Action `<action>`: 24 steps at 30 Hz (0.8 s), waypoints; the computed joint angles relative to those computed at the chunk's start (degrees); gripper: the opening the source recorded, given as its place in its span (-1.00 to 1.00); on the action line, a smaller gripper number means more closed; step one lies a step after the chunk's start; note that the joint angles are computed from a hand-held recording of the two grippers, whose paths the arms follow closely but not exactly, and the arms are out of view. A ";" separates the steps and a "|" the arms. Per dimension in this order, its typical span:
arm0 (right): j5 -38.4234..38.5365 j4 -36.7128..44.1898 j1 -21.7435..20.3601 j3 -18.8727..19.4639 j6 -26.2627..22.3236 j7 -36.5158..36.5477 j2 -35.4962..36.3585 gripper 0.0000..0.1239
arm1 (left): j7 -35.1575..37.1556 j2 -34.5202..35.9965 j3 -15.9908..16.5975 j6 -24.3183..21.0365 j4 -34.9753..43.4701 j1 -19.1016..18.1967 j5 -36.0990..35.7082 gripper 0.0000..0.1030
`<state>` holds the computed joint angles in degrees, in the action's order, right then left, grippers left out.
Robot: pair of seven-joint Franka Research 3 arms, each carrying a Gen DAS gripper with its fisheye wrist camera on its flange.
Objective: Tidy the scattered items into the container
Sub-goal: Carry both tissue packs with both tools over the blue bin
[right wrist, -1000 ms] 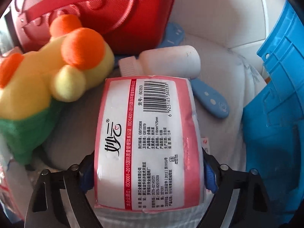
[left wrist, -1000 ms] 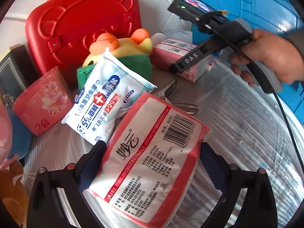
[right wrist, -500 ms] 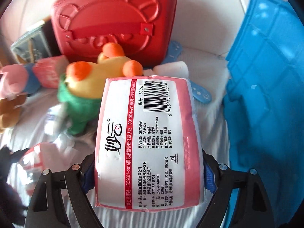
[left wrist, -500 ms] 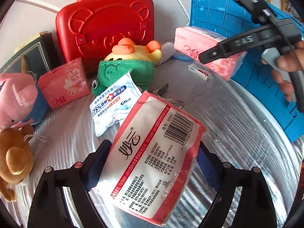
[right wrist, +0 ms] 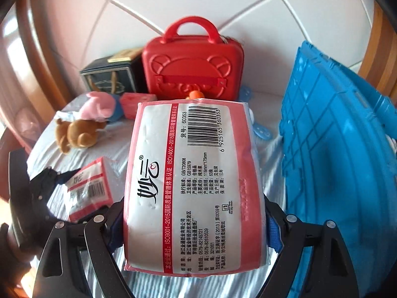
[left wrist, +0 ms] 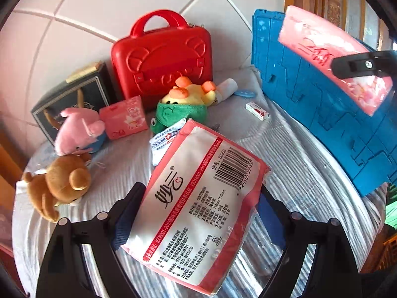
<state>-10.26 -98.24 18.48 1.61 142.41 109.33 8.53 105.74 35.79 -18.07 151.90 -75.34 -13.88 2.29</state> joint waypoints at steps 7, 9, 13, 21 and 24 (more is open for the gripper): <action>4.69 -11.27 -1.44 2.02 3.90 -5.59 -12.41 0.39 | -9.25 -9.85 3.77 2.99 -10.08 -2.15 4.93 0.69; 6.54 -13.71 -1.94 2.54 4.62 -7.65 -15.38 0.40 | -11.89 -12.02 4.17 3.50 -11.97 -2.56 6.35 0.69; 10.31 -17.61 -2.73 3.19 5.57 -11.51 -20.31 0.40 | -17.76 -15.46 5.39 3.50 -14.17 -4.06 10.22 0.69; 16.85 -22.29 -3.91 2.94 5.56 -17.99 -26.72 0.40 | -29.54 -20.27 6.58 1.25 -14.38 -7.12 19.29 0.69; 19.14 -23.19 -4.25 2.32 4.78 -20.56 -28.63 0.40 | -33.13 -20.75 6.50 -1.58 -12.27 -8.29 22.56 0.69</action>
<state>8.88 -121.42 14.23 3.92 147.19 88.77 -20.10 72.61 15.05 -11.58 150.32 -87.61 -22.17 24.85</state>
